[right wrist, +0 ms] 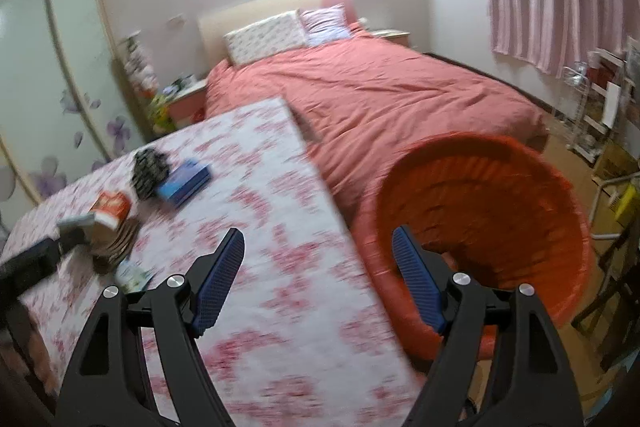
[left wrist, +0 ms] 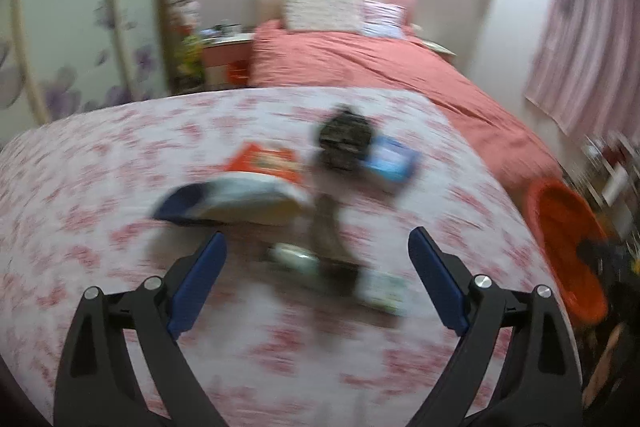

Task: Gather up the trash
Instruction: 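Return both tools to the bed and grasp the brown comb with the right gripper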

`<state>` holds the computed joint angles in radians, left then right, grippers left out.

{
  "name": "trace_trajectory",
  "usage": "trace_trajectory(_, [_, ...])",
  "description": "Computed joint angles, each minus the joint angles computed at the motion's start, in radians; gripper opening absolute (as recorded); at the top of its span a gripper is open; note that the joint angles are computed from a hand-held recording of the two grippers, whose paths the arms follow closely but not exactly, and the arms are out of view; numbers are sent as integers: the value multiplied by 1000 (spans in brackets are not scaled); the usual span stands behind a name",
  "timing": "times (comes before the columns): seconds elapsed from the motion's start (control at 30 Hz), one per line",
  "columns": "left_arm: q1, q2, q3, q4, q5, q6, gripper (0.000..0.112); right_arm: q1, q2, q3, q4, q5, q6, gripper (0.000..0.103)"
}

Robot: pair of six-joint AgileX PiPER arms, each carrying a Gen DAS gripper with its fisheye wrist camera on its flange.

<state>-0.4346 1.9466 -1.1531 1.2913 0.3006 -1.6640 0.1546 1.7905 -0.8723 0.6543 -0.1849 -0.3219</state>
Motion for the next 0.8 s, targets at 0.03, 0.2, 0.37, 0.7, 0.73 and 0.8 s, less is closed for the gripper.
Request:
trace_trajectory(0.03, [31, -8, 6, 2, 3, -16, 90, 20, 9, -11, 28, 6, -29, 76])
trace_trajectory(0.2, [122, 14, -51, -163, -5, 111, 90, 115, 47, -64, 301, 9, -305, 76])
trace_trajectory(0.37, [136, 80, -125, -318, 28, 305, 90, 182, 76, -110, 524, 14, -530, 76])
trace_trajectory(0.7, [238, 43, 36, -144, -42, 141, 90, 245, 138, -200, 812, 31, -795, 76])
trace_trajectory(0.73, [247, 34, 53, -112, -55, 113, 90, 250, 146, -214, 826, 40, -803, 76])
trace_trajectory(0.8, [263, 12, 96, 8, -68, 6, 90, 258, 159, -247, 913, 65, -873, 76])
